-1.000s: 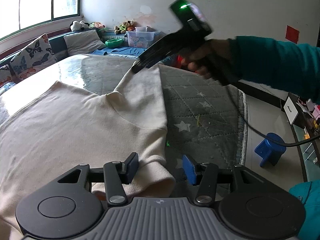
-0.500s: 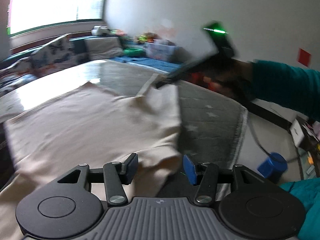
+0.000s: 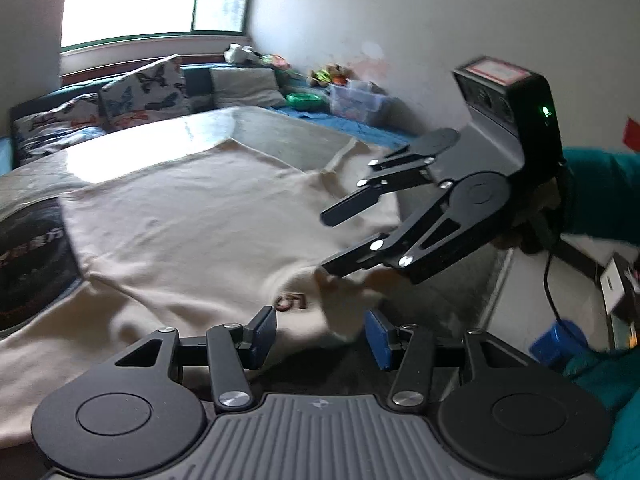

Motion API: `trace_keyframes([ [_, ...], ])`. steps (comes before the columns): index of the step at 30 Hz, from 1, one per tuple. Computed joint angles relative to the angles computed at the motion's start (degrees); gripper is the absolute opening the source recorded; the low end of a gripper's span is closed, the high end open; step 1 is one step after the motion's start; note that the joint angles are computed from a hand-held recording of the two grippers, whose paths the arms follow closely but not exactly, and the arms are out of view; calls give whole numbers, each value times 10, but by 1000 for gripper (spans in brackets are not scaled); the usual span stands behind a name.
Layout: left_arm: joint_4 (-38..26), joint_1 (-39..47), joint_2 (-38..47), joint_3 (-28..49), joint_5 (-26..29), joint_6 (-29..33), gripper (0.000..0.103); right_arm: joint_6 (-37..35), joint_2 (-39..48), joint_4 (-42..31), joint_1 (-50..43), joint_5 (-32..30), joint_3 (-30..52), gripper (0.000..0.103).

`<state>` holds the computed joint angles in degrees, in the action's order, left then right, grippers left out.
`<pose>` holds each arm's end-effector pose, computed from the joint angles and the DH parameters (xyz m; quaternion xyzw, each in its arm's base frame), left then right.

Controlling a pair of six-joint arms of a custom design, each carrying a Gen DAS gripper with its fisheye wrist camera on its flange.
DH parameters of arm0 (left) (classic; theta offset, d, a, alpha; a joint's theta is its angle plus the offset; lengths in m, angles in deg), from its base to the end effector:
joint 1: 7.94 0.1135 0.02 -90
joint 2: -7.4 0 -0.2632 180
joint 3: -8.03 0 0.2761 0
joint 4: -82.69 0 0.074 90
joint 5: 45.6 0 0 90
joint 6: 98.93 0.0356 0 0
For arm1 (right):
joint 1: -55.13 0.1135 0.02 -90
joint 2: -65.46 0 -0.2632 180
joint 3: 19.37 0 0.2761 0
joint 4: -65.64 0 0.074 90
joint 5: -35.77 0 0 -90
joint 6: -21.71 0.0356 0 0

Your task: Fold clothes

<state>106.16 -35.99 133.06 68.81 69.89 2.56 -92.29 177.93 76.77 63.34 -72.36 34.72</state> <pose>0.3196 -0.1876 0.0072 0.3861 0.8059 -0.2568 0.3682 0.3335 0.0593 0.0424 -0.3103 0.8676 0.0959 0.3767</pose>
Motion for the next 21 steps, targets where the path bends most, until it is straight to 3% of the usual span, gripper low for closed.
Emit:
trace_keyframes([
  [7,19,10,-7,-26,20,7,53,-6,-37,-6,4,-15,-13,55],
  [12,53,37,-44,-77,14,-8,53,10,1,-31,22,-38,40,51],
  [17,112,92,-82,-138,-88,-71,53,-18,31,-55,44,-35,54,46],
  [21,117,129,-74,-133,-234,-118,53,-28,17,-47,47,-34,36,46],
])
